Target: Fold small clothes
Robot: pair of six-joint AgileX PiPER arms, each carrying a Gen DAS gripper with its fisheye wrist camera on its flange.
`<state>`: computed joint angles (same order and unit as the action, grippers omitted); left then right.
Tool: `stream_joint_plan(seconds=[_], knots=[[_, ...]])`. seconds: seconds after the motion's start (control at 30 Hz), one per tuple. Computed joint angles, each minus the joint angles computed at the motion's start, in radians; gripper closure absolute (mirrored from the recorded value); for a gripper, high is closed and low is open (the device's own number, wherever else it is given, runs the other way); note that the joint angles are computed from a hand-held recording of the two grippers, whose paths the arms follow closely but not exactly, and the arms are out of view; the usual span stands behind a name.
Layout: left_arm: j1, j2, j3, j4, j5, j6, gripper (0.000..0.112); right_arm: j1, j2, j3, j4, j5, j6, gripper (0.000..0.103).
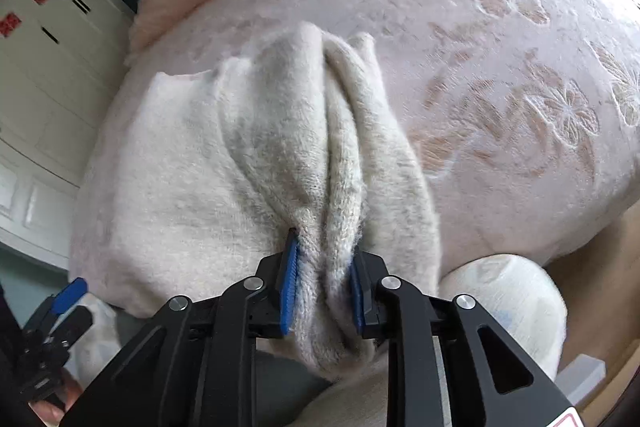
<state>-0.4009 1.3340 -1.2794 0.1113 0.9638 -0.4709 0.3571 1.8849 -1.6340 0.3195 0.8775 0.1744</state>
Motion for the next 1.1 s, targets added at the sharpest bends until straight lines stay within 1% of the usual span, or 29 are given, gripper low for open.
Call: stream_joint_plan(seconds=[0.03, 0.07, 0.1, 0.17, 0.2, 0.23, 0.27, 0.3, 0.33, 0.43, 0.5, 0.53, 0.57, 0.6, 0.63, 0.67, 0.7, 0.73, 0.77, 0.8, 0.83, 0.87, 0.9, 0.97, 1.0, 1.1], knots=[[0.005, -0.011, 0.002, 0.010, 0.000, -0.014, 0.032, 0.004, -0.001, -0.017, -0.001, 0.008, -0.005, 0.074], [0.008, -0.015, 0.000, 0.016, 0.004, -0.025, 0.031, 0.013, 0.009, -0.057, -0.011, 0.026, -0.002, 0.068], [0.013, -0.018, -0.001, 0.020, 0.005, -0.034, 0.030, 0.013, 0.029, -0.105, -0.006, 0.050, -0.011, 0.056], [0.008, -0.021, -0.006, 0.038, 0.015, -0.055, 0.026, 0.002, 0.075, -0.177, 0.014, 0.084, -0.020, 0.042], [0.006, -0.022, -0.007, 0.046, 0.018, -0.065, 0.026, -0.005, 0.109, -0.217, 0.022, 0.093, -0.016, 0.041], [0.006, -0.023, -0.008, 0.049, 0.020, -0.066, 0.026, -0.018, 0.165, -0.272, 0.034, 0.102, -0.023, 0.043], [0.002, -0.023, -0.009, 0.062, 0.024, -0.075, 0.026, -0.023, 0.206, -0.325, 0.043, 0.130, -0.012, 0.070], [-0.001, -0.023, -0.011, 0.071, 0.027, -0.081, 0.026, -0.029, 0.232, -0.362, 0.068, 0.146, -0.018, 0.087], [-0.006, -0.024, -0.014, 0.082, 0.033, -0.088, 0.026, -0.034, 0.225, -0.360, 0.074, 0.128, -0.019, 0.088], [-0.017, -0.039, -0.019, 0.119, 0.044, -0.114, 0.024, -0.044, 0.078, -0.297, 0.155, 0.014, -0.093, 0.089], [-0.005, -0.041, -0.015, 0.114, 0.030, -0.114, 0.023, -0.047, 0.008, -0.249, 0.157, -0.034, -0.120, 0.089], [0.004, -0.037, -0.015, 0.097, 0.024, -0.102, 0.022, -0.046, -0.012, -0.217, 0.130, -0.051, -0.111, 0.089], [0.014, -0.030, -0.015, 0.077, 0.020, -0.088, 0.022, -0.044, 0.003, -0.205, 0.064, -0.040, -0.087, 0.088], [0.020, -0.020, -0.016, 0.063, 0.020, -0.081, 0.022, -0.038, 0.057, -0.218, -0.025, 0.010, -0.062, 0.087], [0.025, -0.010, -0.017, 0.044, 0.020, -0.075, 0.022, -0.033, 0.098, -0.224, -0.073, 0.039, -0.047, 0.087], [0.032, -0.002, -0.018, 0.021, 0.022, -0.064, 0.022, -0.040, 0.143, -0.190, -0.082, 0.068, -0.042, 0.085], [0.034, 0.003, -0.022, 0.013, 0.029, -0.058, 0.022, -0.053, 0.148, -0.181, -0.050, 0.075, -0.031, 0.082], [0.031, 0.001, -0.021, 0.021, 0.033, -0.058, 0.022, -0.065, 0.114, -0.140, -0.012, 0.041, -0.019, 0.081], [0.026, -0.003, -0.019, 0.038, 0.036, -0.067, 0.022, -0.063, 0.071, -0.115, -0.014, 0.015, 0.016, 0.080], [0.024, -0.011, -0.015, 0.058, 0.040, -0.084, 0.022, -0.056, 0.024, -0.095, -0.056, -0.008, 0.054, 0.077], [0.033, -0.015, -0.011, 0.060, 0.041, -0.094, 0.022, -0.034, -0.009, -0.089, -0.120, -0.023, 0.104, 0.077], [0.040, -0.016, -0.009, 0.060, 0.041, -0.102, 0.022, -0.015, -0.047, -0.096, -0.149, -0.033, 0.114, 0.077], [0.057, -0.016, -0.008, 0.055, 0.045, -0.110, 0.022, 0.000, -0.061, -0.120, -0.139, -0.028, 0.097, 0.077], [0.076, -0.017, -0.005, 0.057, 0.051, -0.130, 0.022, 0.020, -0.063, -0.176, -0.015, 0.001, -0.005, 0.078], [0.090, -0.021, -0.002, 0.053, 0.051, -0.137, 0.022, 0.043, -0.036, -0.231, 0.049, 0.039, -0.060, 0.082], [0.105, -0.035, 0.005, 0.064, 0.055, -0.151, 0.022, 0.109, 0.081, -0.340, 0.125, 0.100, -0.113, 0.082]])
